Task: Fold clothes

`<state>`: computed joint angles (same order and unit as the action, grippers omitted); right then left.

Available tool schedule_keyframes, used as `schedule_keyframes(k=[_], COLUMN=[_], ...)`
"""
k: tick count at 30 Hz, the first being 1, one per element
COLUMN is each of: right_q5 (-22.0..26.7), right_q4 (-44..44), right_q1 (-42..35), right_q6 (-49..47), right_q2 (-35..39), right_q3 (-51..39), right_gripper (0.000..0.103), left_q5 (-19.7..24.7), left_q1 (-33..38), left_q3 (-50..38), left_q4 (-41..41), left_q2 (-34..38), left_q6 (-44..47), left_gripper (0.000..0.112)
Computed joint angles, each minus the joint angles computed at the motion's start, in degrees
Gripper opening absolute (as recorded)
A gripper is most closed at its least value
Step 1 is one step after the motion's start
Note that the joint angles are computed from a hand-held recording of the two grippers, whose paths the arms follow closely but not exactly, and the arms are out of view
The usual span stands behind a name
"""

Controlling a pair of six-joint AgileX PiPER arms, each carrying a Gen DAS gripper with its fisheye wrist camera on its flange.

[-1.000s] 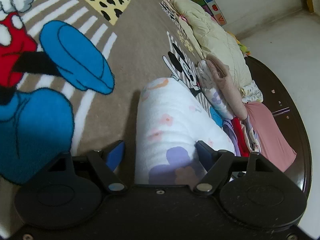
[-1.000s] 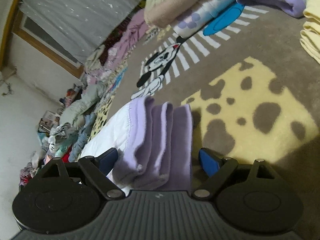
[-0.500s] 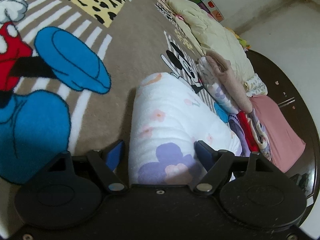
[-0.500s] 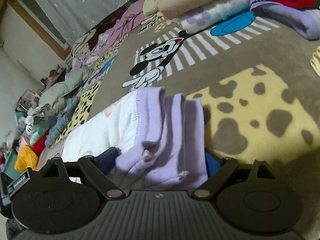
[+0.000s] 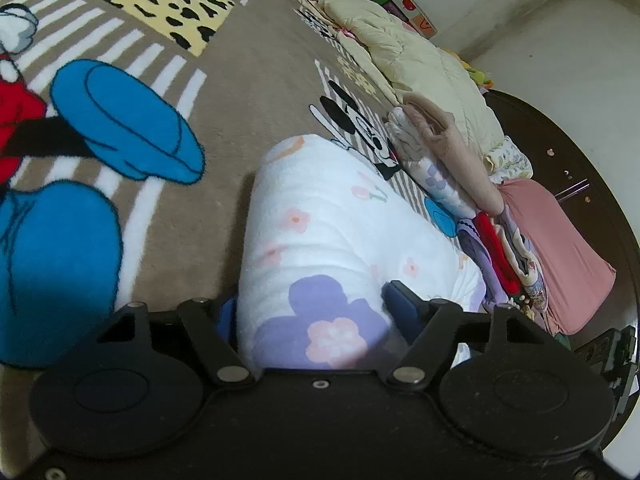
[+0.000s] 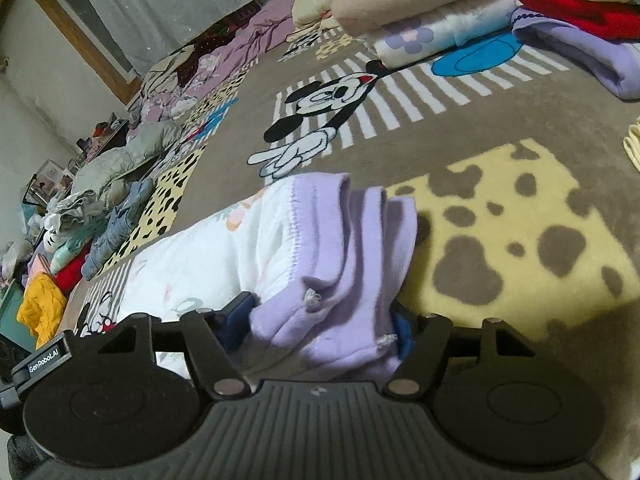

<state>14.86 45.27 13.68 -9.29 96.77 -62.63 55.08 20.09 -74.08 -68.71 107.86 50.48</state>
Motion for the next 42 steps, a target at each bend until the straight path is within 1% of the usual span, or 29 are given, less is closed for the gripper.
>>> schedule_keyframes(k=[2, 5, 9, 14, 19, 21, 23, 27, 29, 33, 36, 39, 40, 42], right_q5=[0.0, -0.1, -0.7, -1.6, 1.2, 3.1, 5.3, 11.8, 16.2, 26.6, 34.1, 40.2, 42.0, 44.0], right_q4=[1.3, 2.9, 10.7, 16.9, 30.6, 35.6, 38.7, 37.1, 35.3, 32.1, 30.7, 30.7, 31.0, 31.3], right_q1=[0.0, 0.2, 0.0, 0.3, -2.0, -3.8, -6.1, -14.3, -20.3, -35.2, -46.7, -57.3, -60.6, -65.5], right_q6=[-1.1, -2.9, -10.9, -17.4, -29.5, -34.2, -37.3, -37.1, -36.0, -34.3, -34.8, -36.6, -37.2, -38.0], right_q2=[0.0, -0.2, -0.6, -2.7, -6.3, -8.8, -11.5, -17.3, -19.6, -22.3, -21.7, -19.1, -17.7, -14.7], right_q3=[0.1, 0.3, 1.5, 3.4, 7.2, 9.7, 12.1, 15.2, 15.7, 14.0, 10.3, 5.3, 3.2, -0.7], right_gripper=[0.063, 0.059, 0.054, 0.049, 0.047, 0.047, 0.047, 0.047, 0.047, 0.047, 0.047, 0.047, 0.047, 0.047], left_q5=[0.3, 0.2, 1.2, 2.2, 3.1, 3.4, 3.4, 1.5, -0.5, -5.2, -8.6, -11.7, -12.7, -14.1], left_q1=[0.0, 0.0, 0.7, 1.3, 0.9, 0.2, -1.7, -8.6, -13.9, -24.8, -32.3, -39.3, -41.5, -44.9], left_q3=[-0.1, 0.2, 1.0, 1.5, 3.6, 5.0, 5.7, 4.3, 1.5, -5.9, -12.5, -20.0, -22.5, -27.1], left_q4=[-0.2, -0.5, -1.8, -0.5, 0.7, 0.5, 0.4, 0.1, 0.3, 0.9, -0.3, -0.2, -0.2, -0.9], left_q2=[0.2, 0.1, -0.4, -2.9, -7.7, -10.2, -12.1, -14.1, -13.6, -10.5, -6.2, -1.2, 0.7, 4.5], left_q6=[0.0, 0.9, 1.7, -2.6, -7.5, -9.1, -11.8, -18.6, -22.7, -30.8, -36.2, -41.4, -42.9, -45.0], left_gripper=[0.063, 0.056, 0.048, 0.044, 0.043, 0.043, 0.043, 0.043, 0.043, 0.043, 0.043, 0.043, 0.043, 0.043])
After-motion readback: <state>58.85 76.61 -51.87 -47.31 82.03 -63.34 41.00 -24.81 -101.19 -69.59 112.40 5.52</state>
